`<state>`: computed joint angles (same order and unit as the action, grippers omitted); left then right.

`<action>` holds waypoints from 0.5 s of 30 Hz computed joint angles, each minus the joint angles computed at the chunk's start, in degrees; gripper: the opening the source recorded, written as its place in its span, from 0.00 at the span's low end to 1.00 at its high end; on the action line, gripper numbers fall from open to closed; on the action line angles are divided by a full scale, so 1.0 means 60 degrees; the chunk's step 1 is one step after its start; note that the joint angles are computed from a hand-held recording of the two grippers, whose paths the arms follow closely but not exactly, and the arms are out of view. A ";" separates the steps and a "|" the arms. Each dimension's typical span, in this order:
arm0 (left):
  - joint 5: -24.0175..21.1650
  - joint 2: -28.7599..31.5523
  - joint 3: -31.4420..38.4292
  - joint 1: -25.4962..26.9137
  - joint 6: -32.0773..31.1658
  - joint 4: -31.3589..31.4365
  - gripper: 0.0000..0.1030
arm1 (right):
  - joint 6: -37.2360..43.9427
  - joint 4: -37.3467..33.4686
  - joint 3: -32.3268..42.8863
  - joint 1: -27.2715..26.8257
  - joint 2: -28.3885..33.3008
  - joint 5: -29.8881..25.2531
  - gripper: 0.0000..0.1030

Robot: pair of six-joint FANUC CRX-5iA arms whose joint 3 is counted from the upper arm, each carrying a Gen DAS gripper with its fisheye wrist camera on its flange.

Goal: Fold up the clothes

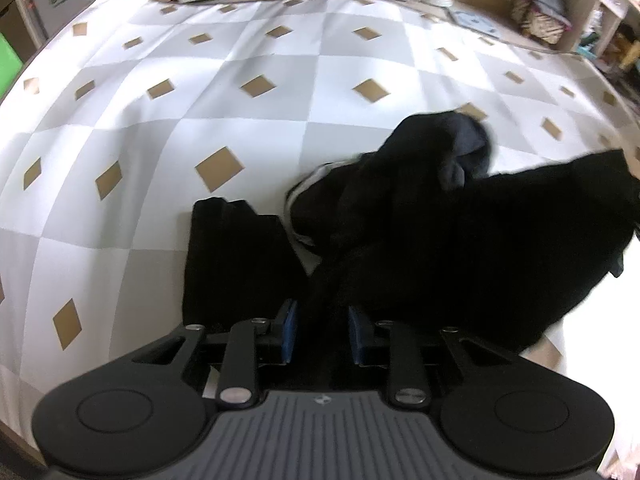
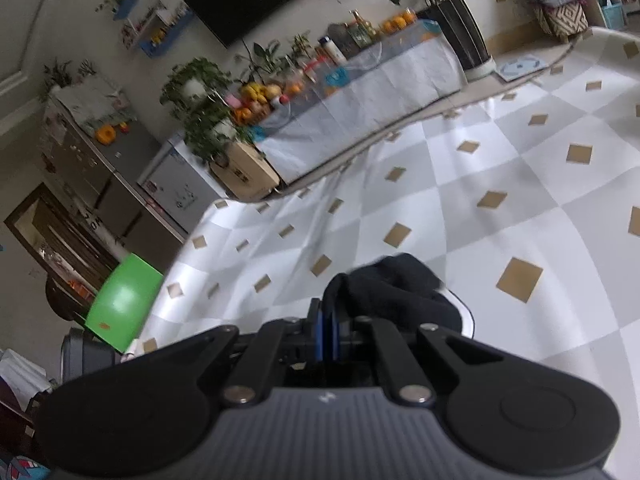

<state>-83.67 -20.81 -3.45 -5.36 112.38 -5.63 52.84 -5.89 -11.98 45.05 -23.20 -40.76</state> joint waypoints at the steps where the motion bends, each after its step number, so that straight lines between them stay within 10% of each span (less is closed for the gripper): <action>1: 0.0011 -0.0072 -0.0027 -0.0076 -0.0057 0.0069 0.24 | -0.0274 0.0185 -0.0125 0.0080 -0.0148 0.0040 0.04; 15: -0.0342 -0.0621 -0.0093 -0.3195 0.1176 -0.1139 0.30 | -0.2245 0.1623 -0.1303 0.1266 -0.2046 -0.0698 0.05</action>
